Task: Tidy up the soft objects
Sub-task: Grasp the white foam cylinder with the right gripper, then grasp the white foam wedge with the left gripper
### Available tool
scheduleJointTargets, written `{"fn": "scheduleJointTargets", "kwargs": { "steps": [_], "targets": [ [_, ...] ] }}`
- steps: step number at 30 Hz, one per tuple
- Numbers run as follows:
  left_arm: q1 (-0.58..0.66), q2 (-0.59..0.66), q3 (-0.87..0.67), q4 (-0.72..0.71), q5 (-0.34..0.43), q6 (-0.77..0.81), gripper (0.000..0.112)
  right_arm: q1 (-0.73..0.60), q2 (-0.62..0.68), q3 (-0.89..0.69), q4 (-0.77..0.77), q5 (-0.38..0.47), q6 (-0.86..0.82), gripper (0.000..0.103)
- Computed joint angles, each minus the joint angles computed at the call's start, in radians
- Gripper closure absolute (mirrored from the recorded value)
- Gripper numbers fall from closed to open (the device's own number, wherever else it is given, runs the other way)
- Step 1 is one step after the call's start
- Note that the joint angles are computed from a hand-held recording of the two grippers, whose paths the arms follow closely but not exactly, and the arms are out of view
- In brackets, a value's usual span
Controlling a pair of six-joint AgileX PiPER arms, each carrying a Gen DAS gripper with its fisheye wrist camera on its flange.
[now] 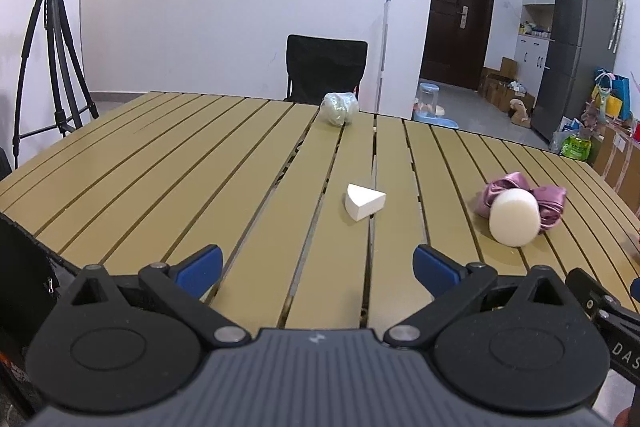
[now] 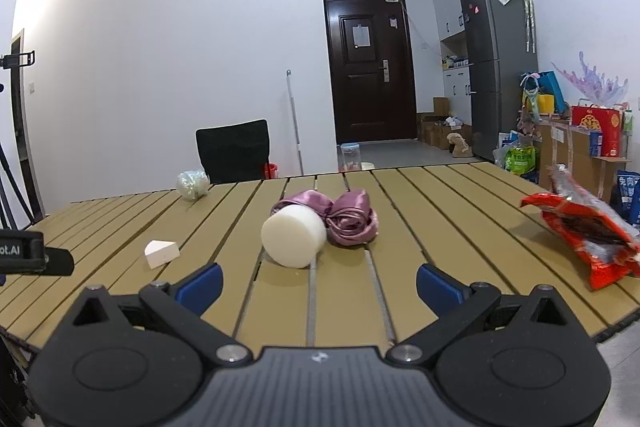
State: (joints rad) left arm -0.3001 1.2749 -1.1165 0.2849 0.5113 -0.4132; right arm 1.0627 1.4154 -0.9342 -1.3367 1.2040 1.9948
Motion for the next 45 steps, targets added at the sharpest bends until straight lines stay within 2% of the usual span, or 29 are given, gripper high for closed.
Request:
{"fn": "scheduleJointTargets", "kwargs": {
  "steps": [12,15,19,21,23,24,25,27,30,34,40,45],
  "targets": [
    [0.016,0.21,-0.153,-0.007,-0.033,0.035,0.009,-0.229,0.142,-0.148,-0.044,-0.197,-0.101,0.001],
    [0.018,0.259,-0.193,0.007,-0.039,0.022,0.009,-0.289,0.206,-0.23,-0.017,-0.249,-0.17,0.002],
    [0.037,0.317,-0.242,-0.048,-0.056,0.078,0.009,-0.366,0.299,-0.347,0.061,-0.307,-0.257,0.007],
    [0.04,0.346,-0.262,-0.056,-0.071,0.097,0.009,-0.404,0.332,-0.408,0.147,-0.328,-0.327,0.012],
    [0.04,0.373,-0.284,-0.072,-0.073,0.112,0.009,-0.444,0.332,-0.429,0.237,-0.387,-0.386,0.028],
    [0.041,0.385,-0.294,-0.092,-0.075,0.132,0.009,-0.455,0.336,-0.439,0.265,-0.4,-0.406,0.033],
    [0.041,0.397,-0.303,-0.109,-0.078,0.15,0.009,-0.463,0.339,-0.446,0.292,-0.404,-0.425,0.041],
    [0.038,0.414,-0.314,-0.122,-0.084,0.165,0.009,-0.479,0.338,-0.443,0.313,-0.432,-0.441,0.045],
    [0.036,0.45,-0.344,-0.143,-0.076,0.186,0.009,-0.469,0.318,-0.404,0.248,-0.457,-0.382,0.05],
    [0.039,0.481,-0.376,-0.17,-0.063,0.204,0.009,-0.42,0.264,-0.322,0.115,-0.399,-0.262,0.053],
    [0.032,0.517,-0.454,-0.229,-0.015,0.273,0.009,-0.38,0.099,-0.133,-0.005,-0.334,-0.062,0.053],
    [-0.008,0.574,-0.563,-0.159,0.069,0.223,0.011,-0.372,-0.011,-0.021,-0.034,-0.274,0.009,0.053]
  ]
}}
